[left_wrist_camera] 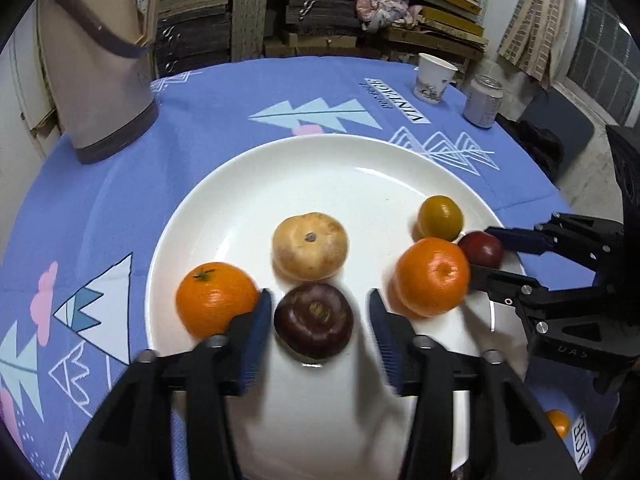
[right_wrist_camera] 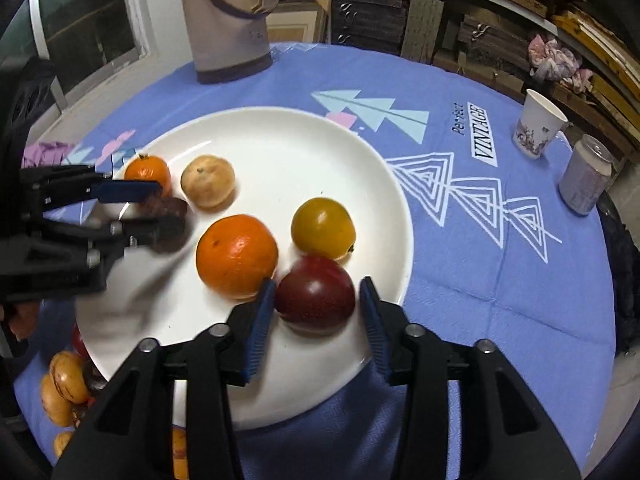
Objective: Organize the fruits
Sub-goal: 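Set both held fruits on the white plate and open both tools, then grasp a striped pale pepino with the left tool while the right grasps a small orange fruit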
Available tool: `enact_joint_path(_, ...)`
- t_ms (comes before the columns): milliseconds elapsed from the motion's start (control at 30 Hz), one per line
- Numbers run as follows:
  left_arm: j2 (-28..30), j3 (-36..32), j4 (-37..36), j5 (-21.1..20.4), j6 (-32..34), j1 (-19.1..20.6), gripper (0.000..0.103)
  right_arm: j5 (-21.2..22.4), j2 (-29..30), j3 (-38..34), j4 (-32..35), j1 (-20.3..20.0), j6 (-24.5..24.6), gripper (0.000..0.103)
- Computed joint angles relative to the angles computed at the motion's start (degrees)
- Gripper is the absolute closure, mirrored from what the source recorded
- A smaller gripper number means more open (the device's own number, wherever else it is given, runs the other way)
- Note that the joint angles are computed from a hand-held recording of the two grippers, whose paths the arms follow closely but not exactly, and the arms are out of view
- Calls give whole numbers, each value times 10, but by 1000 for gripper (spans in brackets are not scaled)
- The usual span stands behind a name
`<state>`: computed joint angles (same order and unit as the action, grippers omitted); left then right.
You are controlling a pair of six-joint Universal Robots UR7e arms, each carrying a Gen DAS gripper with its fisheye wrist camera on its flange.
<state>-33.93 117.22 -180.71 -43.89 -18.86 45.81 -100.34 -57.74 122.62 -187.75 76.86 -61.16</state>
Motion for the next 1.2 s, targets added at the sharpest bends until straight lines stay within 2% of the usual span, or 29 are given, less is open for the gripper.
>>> enact_joint_path(33,-2,3,-5,-4,-1,-2,35,4,-3,2,-1,-1,4,53)
enact_joint_path(167,-14,21,-22,-5,-14,-11,33,31,-39,37,-19,-10,-2,43)
enact_joint_path(300,-33,56,-30,9,-50,-31,26,46,-76,73,-20,-22,-8,40)
enact_joint_path(467,-53,104,-37,15,-81,-61,26,70,-123,127,-31,-50,-14,39)
enact_joint_path(600,-69,145,-43,14,-118,-90,17,98,-154,167,-45,-85,-10,37)
enact_joint_path(633,-71,154,-46,12,-121,-96,17,108,-164,181,-46,-99,-8,36)
enact_joint_path(700,-75,174,-43,13,-141,-113,17,122,-176,199,-55,-116,-8,26)
enact_joint_path(733,-76,181,-40,12,-149,-119,16,133,-186,211,-60,-128,-9,24)
enact_joint_path(867,-80,218,-17,-2,-198,-153,16,162,-225,250,-47,-165,-20,24)
enact_joint_path(1033,-72,252,-31,-18,-245,-186,16,188,-269,297,-40,-202,-63,23)
enact_joint_path(1100,-67,262,-36,-25,-261,-198,16,203,-284,308,-32,-216,-72,20)
enact_joint_path(1200,-58,267,-35,-23,-272,-212,16,214,-301,321,-19,-229,-88,20)
